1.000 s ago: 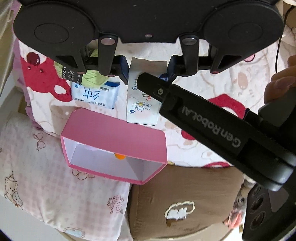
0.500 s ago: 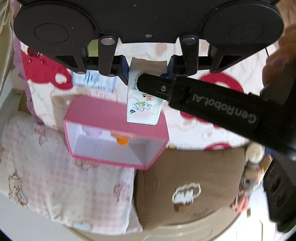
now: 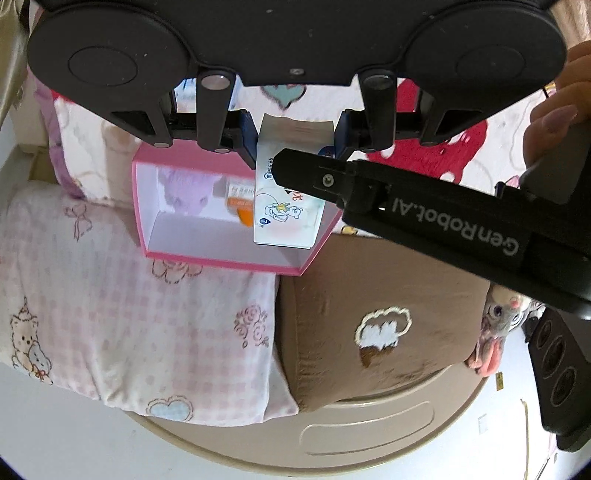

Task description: Organize objects

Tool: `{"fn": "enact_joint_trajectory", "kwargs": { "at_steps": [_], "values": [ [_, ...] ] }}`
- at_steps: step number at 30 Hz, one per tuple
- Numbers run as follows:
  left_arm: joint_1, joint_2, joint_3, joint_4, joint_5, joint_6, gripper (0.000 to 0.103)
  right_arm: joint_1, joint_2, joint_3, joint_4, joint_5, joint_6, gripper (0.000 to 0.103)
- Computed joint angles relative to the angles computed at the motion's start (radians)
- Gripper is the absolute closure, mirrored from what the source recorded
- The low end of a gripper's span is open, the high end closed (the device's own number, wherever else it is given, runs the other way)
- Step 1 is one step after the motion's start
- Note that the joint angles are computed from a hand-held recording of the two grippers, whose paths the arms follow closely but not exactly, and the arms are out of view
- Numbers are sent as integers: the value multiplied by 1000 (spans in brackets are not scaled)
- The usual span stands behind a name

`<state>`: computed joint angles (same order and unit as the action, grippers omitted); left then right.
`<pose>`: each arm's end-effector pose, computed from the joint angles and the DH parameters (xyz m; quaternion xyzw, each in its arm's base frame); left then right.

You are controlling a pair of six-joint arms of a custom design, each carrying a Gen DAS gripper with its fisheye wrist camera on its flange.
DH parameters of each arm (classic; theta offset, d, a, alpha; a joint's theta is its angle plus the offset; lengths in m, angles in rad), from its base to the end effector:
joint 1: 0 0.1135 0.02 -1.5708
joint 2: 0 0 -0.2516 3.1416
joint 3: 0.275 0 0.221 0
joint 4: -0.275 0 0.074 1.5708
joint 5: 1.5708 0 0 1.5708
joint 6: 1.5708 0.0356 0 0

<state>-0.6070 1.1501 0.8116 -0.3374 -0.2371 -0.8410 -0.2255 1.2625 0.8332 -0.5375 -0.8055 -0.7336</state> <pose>0.1875 -0.1201 0.2612 -0.1553 0.8831 -0.2047 0.3925 0.2183 -0.0237 0.2381 -0.3336 0.8209 0.2058 0.4154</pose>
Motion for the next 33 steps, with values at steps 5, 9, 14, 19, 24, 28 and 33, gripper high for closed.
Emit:
{"fn": "enact_joint_trajectory", "kwargs": {
  "at_steps": [5, 9, 14, 19, 24, 28, 33],
  "values": [
    [146, 108, 74, 46, 121, 90, 67, 69, 127, 87, 111, 47, 87, 57],
    [238, 235, 153, 79, 199, 150, 67, 121, 247, 181, 167, 109, 121, 57],
    [325, 395, 222, 148, 259, 194, 67, 144, 477, 373, 148, 103, 143, 57],
    [401, 570, 331, 168, 326, 225, 67, 174, 670, 540, 124, 114, 185, 57],
    [482, 747, 444, 170, 430, 238, 67, 225, 833, 704, 82, 196, 193, 57],
    [537, 883, 525, 172, 511, 221, 67, 272, 942, 840, 10, 287, 178, 57],
    [594, 1009, 585, 200, 623, 172, 68, 336, 1053, 1004, -97, 429, 140, 57]
  ]
}}
